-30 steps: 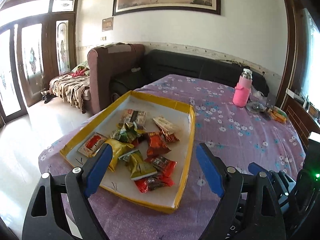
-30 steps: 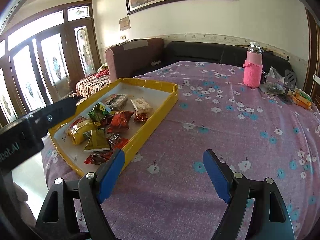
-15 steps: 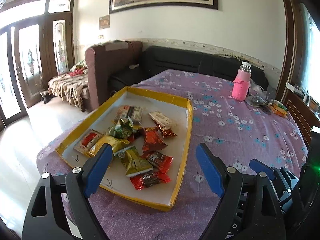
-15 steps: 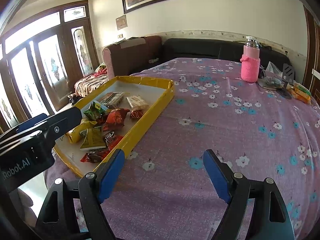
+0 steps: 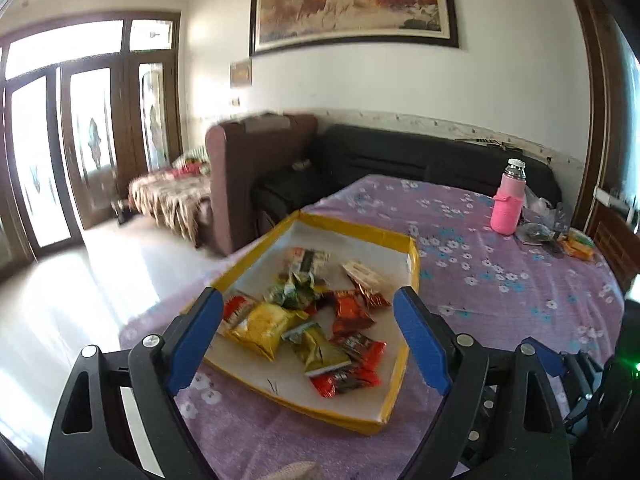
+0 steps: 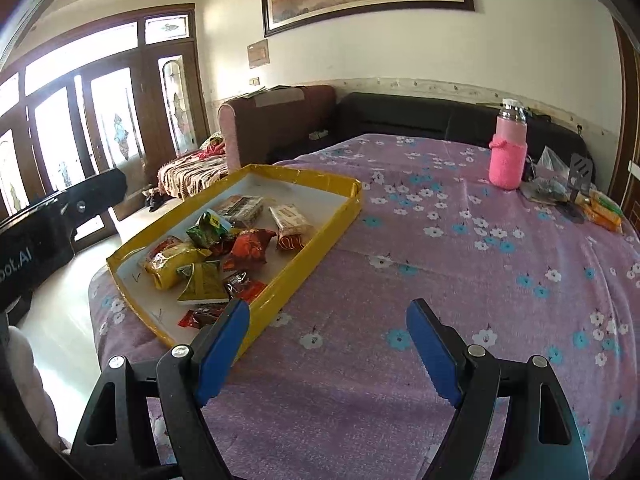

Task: Organize snacks

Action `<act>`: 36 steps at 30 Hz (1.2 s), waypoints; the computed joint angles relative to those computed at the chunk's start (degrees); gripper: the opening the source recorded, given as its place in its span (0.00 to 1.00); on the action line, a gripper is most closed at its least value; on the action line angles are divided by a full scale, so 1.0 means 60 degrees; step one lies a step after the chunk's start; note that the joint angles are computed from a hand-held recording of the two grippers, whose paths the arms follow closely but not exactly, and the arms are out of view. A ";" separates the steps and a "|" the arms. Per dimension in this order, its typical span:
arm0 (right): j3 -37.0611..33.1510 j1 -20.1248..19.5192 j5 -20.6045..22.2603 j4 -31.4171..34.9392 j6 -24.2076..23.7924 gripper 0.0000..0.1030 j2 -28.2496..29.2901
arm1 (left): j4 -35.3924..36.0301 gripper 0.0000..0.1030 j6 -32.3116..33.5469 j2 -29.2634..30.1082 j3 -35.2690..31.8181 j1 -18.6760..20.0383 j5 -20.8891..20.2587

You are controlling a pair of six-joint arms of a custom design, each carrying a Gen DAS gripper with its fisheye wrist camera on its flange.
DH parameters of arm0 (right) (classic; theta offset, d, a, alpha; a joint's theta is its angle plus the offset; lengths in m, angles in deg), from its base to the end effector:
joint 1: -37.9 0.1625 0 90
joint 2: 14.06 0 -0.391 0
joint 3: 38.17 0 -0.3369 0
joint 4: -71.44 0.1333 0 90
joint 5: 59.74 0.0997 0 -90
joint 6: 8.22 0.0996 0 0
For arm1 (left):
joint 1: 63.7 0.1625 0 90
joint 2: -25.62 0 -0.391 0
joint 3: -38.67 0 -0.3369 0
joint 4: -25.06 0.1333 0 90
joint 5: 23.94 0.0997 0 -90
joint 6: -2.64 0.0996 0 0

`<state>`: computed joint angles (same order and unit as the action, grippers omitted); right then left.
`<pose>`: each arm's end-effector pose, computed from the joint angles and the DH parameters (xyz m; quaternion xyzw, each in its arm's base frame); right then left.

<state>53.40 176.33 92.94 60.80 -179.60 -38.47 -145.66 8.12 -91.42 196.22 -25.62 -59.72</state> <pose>0.3506 -0.2511 -0.0795 0.1376 -0.8200 0.4540 0.3201 -0.0192 -0.2870 0.3118 0.2640 0.8084 -0.4499 0.2726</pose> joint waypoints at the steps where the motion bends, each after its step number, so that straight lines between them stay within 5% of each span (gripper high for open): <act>1: -0.0025 0.0004 -0.0024 0.0046 0.0028 0.80 0.0011 | 0.0110 0.85 -0.0070 0.0075 -0.0093 0.0168 -0.0118; 9: -0.0330 0.0044 -0.0124 0.0451 0.0143 0.80 0.0204 | 0.0833 0.86 -0.0493 0.0442 -0.0257 0.0628 -0.0687; 24: -0.0774 -0.0103 -0.0229 0.1130 0.0307 0.80 0.0585 | 0.0940 0.86 -0.0593 0.1043 -0.0145 0.0680 -0.0269; 36: -0.2371 -0.0303 0.0458 0.3855 0.1886 0.80 0.1690 | 0.0140 0.95 -0.0260 0.1481 -0.0142 0.0986 -0.0339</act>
